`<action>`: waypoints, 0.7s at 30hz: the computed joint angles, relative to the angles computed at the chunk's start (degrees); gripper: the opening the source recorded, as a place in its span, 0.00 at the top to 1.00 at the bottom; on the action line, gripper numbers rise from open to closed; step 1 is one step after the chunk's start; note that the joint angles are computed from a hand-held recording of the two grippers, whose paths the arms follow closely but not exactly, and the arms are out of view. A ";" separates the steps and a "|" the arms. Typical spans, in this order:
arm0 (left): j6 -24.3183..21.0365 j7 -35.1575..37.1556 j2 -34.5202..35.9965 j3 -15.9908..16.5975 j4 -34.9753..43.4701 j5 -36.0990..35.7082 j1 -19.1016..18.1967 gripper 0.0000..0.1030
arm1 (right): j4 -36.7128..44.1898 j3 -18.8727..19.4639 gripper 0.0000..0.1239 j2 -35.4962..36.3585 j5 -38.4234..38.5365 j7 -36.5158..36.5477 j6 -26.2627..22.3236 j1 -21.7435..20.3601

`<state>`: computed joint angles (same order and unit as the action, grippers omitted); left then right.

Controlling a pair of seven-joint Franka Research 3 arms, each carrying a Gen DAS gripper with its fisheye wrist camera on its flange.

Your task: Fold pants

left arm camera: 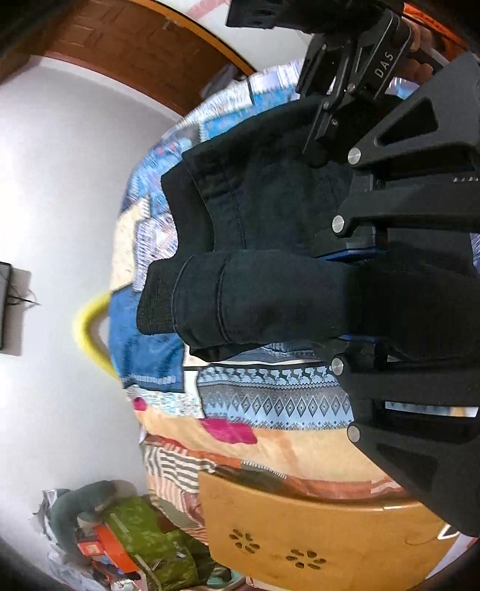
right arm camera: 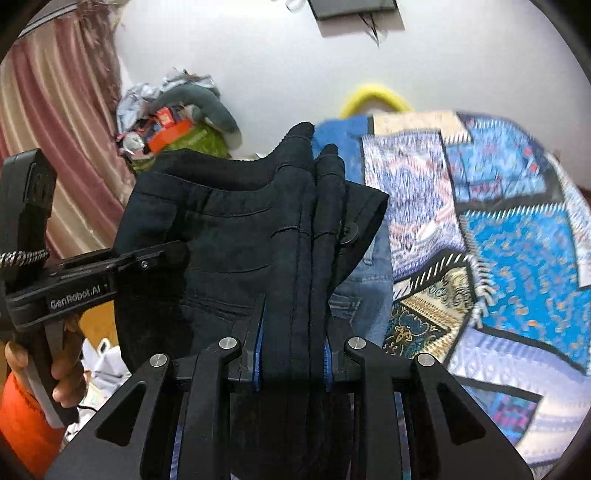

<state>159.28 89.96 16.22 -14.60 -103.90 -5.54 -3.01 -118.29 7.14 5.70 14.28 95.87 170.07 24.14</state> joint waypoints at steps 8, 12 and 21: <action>-4.46 -7.25 11.88 2.82 10.54 6.39 -2.81 0.71 | 5.84 -2.50 0.83 5.97 -6.22 5.27 -7.71 0.67; -7.37 -12.37 14.69 4.24 13.02 9.82 -4.25 0.61 | 6.23 -3.13 0.82 6.56 -8.60 7.40 -10.99 0.97; -3.05 -13.88 2.90 2.89 -0.18 11.74 -1.52 0.50 | -2.16 -2.82 0.77 -3.32 -20.26 14.27 -10.24 1.03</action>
<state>156.24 76.08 19.12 -11.71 -104.08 6.20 -4.53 -120.45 4.31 2.37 -5.98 110.15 159.84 25.17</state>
